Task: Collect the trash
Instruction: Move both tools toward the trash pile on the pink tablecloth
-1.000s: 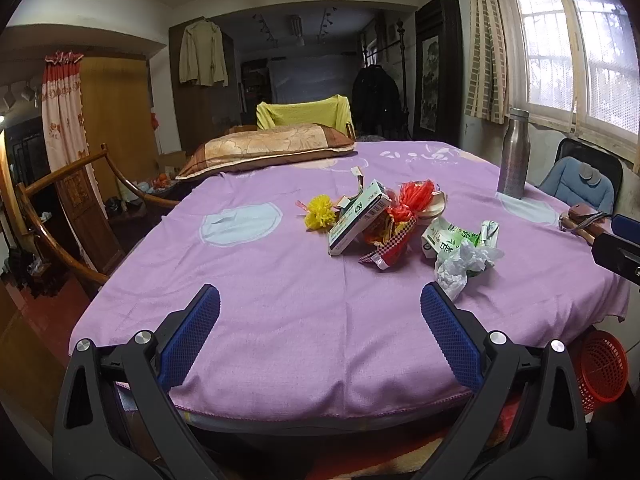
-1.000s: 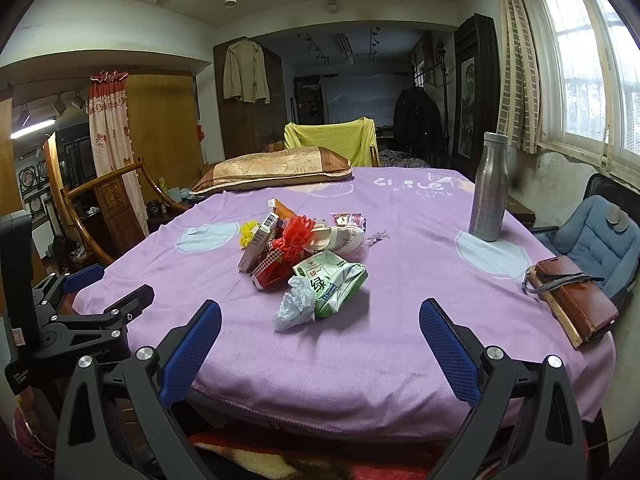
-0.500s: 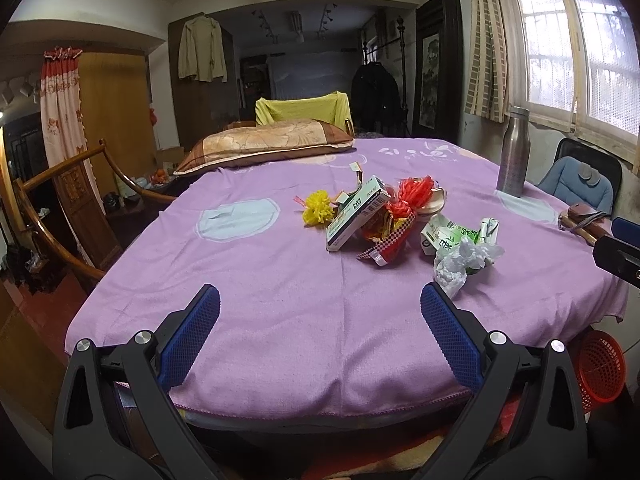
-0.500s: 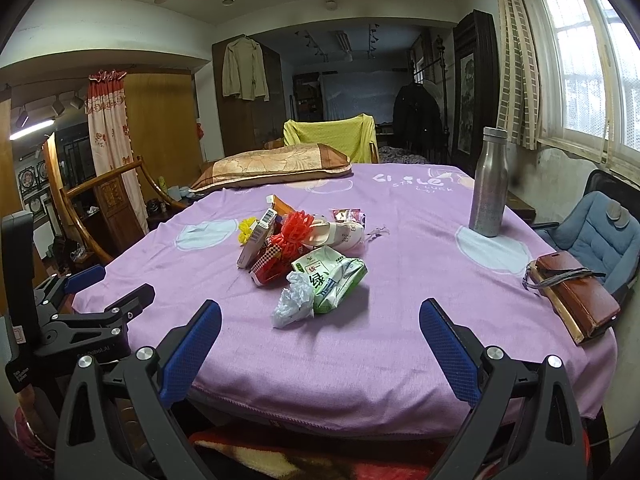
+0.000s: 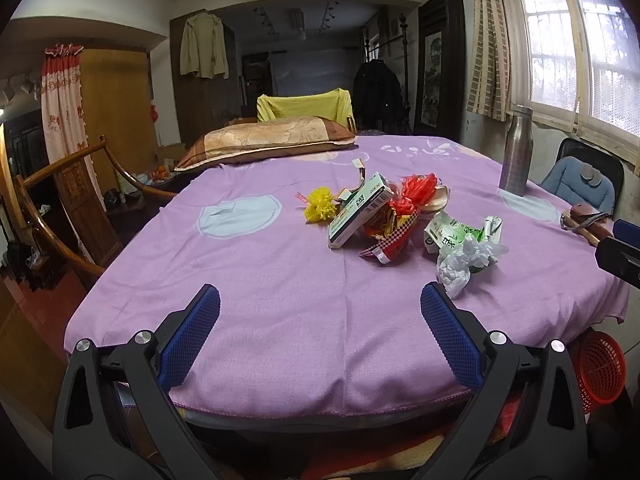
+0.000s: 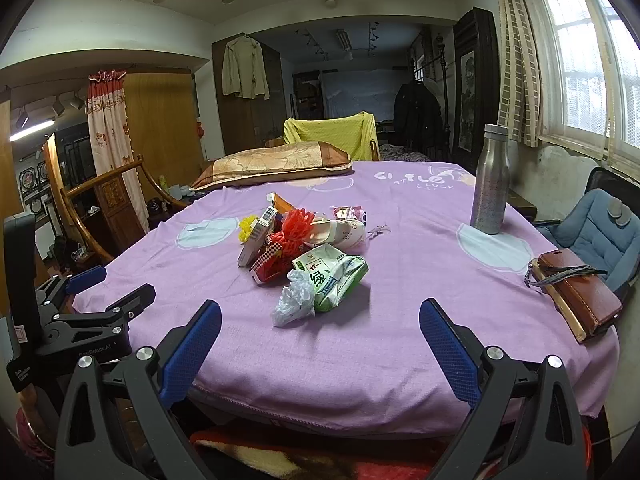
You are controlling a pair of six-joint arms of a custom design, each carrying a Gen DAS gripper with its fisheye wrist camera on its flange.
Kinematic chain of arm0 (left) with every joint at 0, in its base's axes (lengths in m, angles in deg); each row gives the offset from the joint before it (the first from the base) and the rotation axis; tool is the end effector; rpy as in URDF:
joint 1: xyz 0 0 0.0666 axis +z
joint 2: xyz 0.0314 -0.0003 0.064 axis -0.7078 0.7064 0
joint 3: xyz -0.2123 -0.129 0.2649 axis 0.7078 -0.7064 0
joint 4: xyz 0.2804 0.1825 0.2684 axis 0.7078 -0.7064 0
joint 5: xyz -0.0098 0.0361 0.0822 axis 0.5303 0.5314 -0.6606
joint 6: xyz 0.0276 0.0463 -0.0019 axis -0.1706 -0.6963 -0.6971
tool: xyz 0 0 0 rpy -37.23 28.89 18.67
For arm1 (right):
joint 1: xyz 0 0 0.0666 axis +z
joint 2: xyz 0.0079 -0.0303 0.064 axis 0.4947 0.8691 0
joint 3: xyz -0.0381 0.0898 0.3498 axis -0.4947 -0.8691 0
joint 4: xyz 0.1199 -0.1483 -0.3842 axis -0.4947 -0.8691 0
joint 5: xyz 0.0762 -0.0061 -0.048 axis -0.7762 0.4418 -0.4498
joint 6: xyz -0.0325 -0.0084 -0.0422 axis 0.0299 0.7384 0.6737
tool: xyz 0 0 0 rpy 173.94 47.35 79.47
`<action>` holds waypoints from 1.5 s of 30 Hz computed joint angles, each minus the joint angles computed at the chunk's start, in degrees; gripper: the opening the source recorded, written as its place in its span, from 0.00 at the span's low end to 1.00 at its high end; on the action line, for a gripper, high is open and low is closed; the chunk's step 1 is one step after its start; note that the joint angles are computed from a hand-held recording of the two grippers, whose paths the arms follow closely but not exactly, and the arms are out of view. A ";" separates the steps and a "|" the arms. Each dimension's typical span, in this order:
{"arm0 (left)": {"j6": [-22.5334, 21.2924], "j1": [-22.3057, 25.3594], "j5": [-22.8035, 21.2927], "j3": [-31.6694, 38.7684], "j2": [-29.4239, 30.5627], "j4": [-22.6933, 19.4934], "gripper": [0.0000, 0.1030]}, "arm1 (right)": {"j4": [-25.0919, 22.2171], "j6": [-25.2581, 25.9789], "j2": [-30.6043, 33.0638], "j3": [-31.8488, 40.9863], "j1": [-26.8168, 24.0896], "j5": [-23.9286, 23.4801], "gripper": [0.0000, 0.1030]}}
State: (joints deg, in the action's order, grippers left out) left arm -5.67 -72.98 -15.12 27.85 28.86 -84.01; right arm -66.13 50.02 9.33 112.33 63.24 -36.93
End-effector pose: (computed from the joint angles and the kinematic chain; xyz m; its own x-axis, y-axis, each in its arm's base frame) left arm 0.3216 -0.1468 0.6807 -0.4778 -0.0430 -0.8774 -0.2213 0.9725 0.0729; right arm 0.3635 0.2379 0.6989 -0.4365 -0.1224 -0.8913 -0.4418 0.8922 0.0938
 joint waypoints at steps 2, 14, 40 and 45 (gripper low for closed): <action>-0.04 0.01 0.02 0.01 0.01 0.00 0.94 | -0.37 -0.12 0.23 0.34 -0.04 -0.13 0.94; 0.42 0.98 0.70 -0.45 0.02 -0.33 0.94 | -0.86 -0.29 1.01 0.56 -0.35 -0.97 0.94; 2.03 11.69 13.61 0.05 4.99 -3.59 0.94 | -0.45 -5.28 14.27 9.10 -5.03 -10.44 0.94; -2.64 9.78 25.40 5.12 9.74 -1.95 0.94 | 0.59 -11.85 13.39 8.06 -10.39 -14.64 0.94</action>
